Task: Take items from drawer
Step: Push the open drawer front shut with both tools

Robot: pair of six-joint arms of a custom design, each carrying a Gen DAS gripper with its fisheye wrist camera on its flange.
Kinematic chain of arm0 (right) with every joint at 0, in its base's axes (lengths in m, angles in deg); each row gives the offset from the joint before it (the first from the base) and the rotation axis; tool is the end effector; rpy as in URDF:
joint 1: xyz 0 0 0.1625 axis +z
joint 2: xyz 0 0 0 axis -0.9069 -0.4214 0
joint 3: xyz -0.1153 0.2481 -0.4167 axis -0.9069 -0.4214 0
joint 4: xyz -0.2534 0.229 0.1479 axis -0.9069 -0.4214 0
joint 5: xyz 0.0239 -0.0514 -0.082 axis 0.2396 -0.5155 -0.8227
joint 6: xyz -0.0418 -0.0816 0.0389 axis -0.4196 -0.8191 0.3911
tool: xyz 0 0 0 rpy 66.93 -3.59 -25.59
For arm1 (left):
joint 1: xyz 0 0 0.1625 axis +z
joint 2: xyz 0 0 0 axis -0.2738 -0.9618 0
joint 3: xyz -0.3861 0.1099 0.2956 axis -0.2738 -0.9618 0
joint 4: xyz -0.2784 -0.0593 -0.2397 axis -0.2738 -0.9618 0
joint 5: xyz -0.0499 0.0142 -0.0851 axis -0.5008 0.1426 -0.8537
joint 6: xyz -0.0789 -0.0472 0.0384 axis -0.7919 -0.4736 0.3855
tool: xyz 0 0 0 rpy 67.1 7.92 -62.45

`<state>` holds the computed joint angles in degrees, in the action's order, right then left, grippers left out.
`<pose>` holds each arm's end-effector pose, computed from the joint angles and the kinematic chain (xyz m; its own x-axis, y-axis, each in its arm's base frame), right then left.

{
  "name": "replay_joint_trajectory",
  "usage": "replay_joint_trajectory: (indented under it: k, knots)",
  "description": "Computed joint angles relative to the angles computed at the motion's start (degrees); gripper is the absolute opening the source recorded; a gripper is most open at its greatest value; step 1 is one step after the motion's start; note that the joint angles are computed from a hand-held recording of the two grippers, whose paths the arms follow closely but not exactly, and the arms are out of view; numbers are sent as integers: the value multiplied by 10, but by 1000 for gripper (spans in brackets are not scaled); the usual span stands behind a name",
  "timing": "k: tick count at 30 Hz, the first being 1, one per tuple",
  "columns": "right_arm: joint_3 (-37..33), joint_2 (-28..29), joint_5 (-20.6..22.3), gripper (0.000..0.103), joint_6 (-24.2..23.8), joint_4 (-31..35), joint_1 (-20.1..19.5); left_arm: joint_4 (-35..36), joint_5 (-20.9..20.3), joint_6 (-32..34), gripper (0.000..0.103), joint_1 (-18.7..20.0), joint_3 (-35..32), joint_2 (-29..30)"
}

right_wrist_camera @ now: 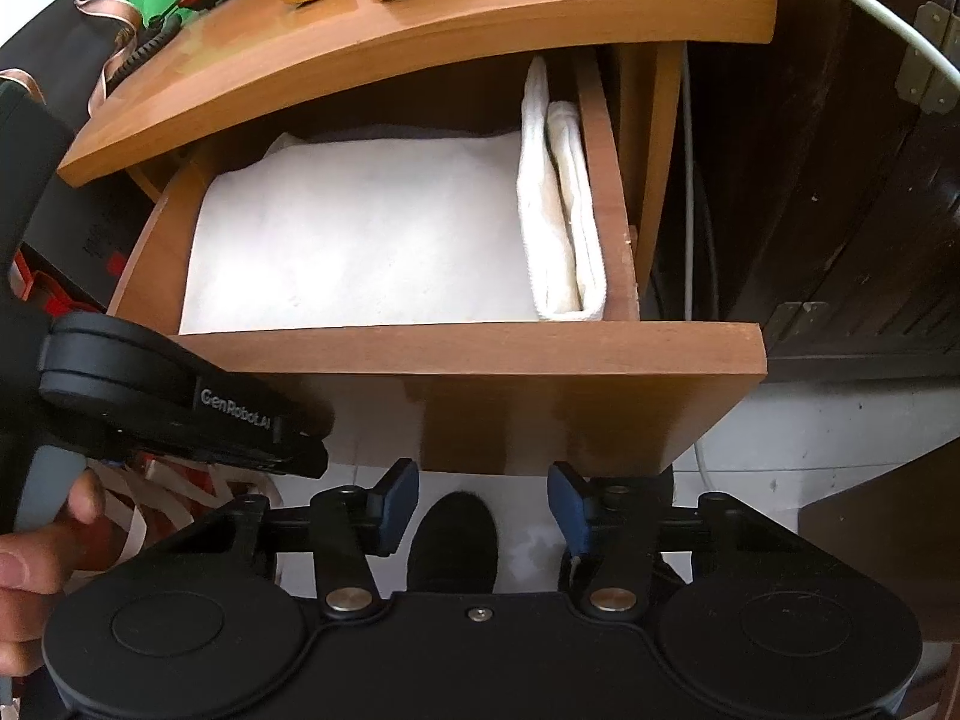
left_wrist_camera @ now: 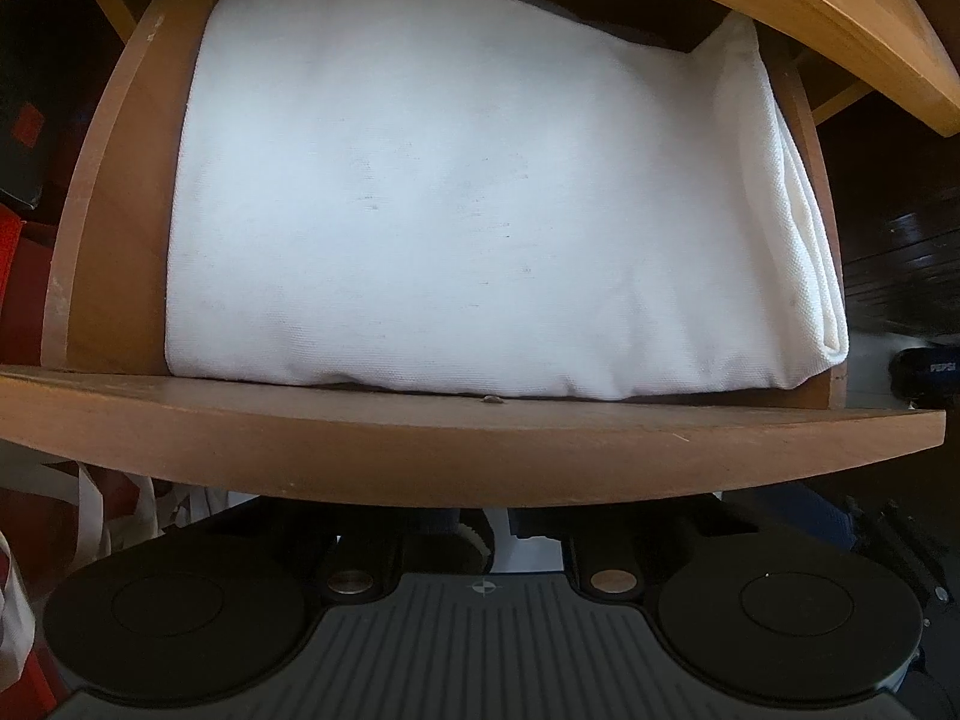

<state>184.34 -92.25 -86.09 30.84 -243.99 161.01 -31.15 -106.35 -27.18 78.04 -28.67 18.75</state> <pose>0.1383 -0.6550 0.1100 -0.8019 0.3332 0.4960 0.0215 0.8457 -0.5333 -0.2257 -0.8235 0.0094 -0.7663 0.3265 -0.5534 0.2745 0.9451 0.1775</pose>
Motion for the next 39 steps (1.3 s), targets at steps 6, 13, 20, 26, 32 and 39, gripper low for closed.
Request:
replay_joint_trajectory:
  k: [6,13,20,26,32,39]
  knots:
    - [2,3,4,47,1,-13,-5,-12,12,10,14,-4,10,-2]
    - [12,6,15,46,-9,-54,-10,-48,26,24,14,-7,36,-6]
    - [23,8,35,47,-20,-97,-16,-74,32,30,14,-8,51,-7]
    - [23,14,44,47,-36,-122,-19,-75,36,36,14,-8,45,-4]
    - [21,19,53,47,-42,-144,-24,-62,31,38,14,-6,26,3]
    - [12,24,69,47,-59,-160,-32,-66,35,44,14,-7,20,9]
